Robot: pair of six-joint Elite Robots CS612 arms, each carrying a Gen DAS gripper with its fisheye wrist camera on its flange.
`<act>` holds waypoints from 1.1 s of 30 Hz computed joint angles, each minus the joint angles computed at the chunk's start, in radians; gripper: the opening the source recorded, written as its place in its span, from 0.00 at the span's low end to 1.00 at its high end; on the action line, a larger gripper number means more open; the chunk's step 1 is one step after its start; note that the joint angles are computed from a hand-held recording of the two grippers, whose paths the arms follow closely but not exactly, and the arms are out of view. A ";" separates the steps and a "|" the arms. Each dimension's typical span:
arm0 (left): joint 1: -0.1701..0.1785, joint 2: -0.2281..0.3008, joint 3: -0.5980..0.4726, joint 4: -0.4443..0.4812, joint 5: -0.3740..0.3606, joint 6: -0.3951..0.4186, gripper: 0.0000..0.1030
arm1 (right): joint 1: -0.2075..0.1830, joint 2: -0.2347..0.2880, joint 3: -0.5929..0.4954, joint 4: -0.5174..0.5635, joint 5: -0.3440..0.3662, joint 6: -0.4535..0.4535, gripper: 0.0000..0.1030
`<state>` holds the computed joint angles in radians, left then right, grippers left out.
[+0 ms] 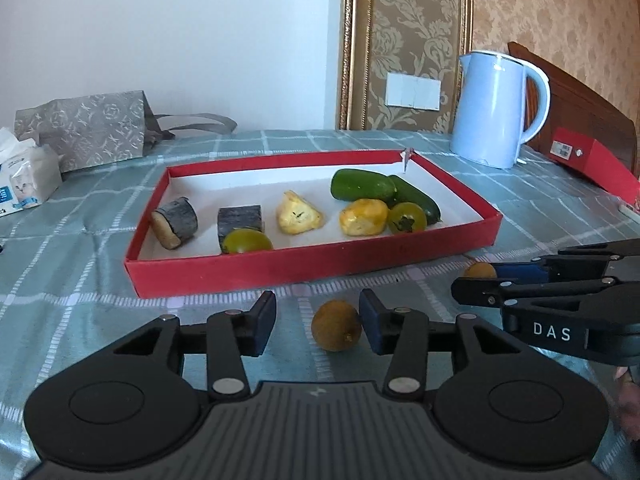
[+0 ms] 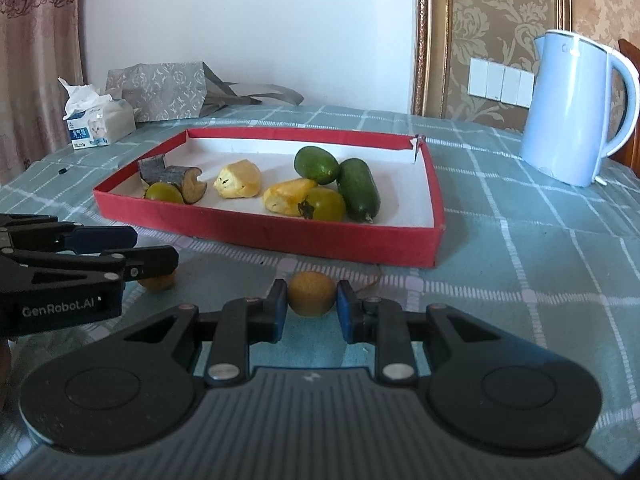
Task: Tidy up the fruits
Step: 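Lift the brown fruit with the left tool into the tray and open it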
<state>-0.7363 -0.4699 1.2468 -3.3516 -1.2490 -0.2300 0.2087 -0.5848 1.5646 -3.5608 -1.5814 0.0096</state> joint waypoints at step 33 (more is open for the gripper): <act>-0.029 -0.017 0.030 -0.040 0.098 0.071 0.22 | 0.003 -0.003 0.000 0.019 -0.012 -0.014 0.25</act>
<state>-0.7657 -0.4868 1.2767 -3.3913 -1.1511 -0.1591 0.2121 -0.5873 1.5646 -3.5420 -1.5930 -0.0048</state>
